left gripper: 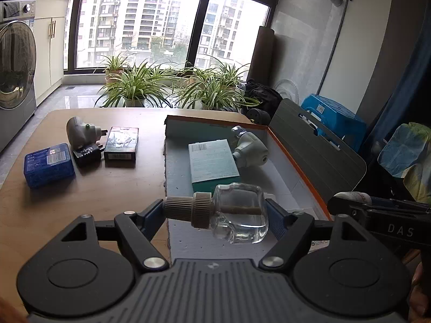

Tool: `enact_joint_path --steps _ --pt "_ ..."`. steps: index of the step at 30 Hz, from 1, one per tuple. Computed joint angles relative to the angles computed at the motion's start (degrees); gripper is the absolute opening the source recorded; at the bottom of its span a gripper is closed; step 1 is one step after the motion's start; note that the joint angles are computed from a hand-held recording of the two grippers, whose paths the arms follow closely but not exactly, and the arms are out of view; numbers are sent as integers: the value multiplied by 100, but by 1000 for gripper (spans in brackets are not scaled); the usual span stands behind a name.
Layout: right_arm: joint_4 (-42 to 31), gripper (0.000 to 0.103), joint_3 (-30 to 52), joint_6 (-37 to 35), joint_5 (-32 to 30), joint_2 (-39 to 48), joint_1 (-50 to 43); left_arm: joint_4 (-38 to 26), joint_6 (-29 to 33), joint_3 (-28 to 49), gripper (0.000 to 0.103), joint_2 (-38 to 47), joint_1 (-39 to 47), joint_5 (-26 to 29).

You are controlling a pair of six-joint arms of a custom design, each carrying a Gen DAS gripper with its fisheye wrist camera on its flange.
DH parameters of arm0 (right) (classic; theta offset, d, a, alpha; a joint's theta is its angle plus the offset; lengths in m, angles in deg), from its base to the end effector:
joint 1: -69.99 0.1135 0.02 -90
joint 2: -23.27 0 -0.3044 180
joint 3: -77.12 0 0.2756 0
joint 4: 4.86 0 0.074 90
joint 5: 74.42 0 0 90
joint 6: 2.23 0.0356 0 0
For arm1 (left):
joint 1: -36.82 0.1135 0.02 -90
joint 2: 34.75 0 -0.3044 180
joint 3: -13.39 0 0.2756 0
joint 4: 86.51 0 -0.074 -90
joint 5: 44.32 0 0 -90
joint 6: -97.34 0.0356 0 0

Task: Organize rigid objects
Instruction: 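Carry the glass bottle with the left tool while the right tool carries the pill bottle over the tray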

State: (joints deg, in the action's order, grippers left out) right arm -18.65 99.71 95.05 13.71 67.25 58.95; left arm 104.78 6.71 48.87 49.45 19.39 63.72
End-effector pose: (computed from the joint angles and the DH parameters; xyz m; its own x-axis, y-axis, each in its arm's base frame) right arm 0.1446 -0.0270 0.1612 -0.5400 0.2344 -0.8084 0.2355 0.9641 0.1222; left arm 0.2416 -0.0874 0.1437 -0.5856 0.1729 -0.7920 0.5130 0.8355 -0.1969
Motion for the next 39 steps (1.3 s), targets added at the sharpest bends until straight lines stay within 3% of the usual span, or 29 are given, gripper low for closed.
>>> enact_joint_path --steps 19,39 --pt "1063 69 368 -114 -336 1235 -267 -130 -111 390 80 232 -505 -478" --pt "1236 69 478 -97 -329 1503 -214 -510 -185 691 80 236 -678 -824"
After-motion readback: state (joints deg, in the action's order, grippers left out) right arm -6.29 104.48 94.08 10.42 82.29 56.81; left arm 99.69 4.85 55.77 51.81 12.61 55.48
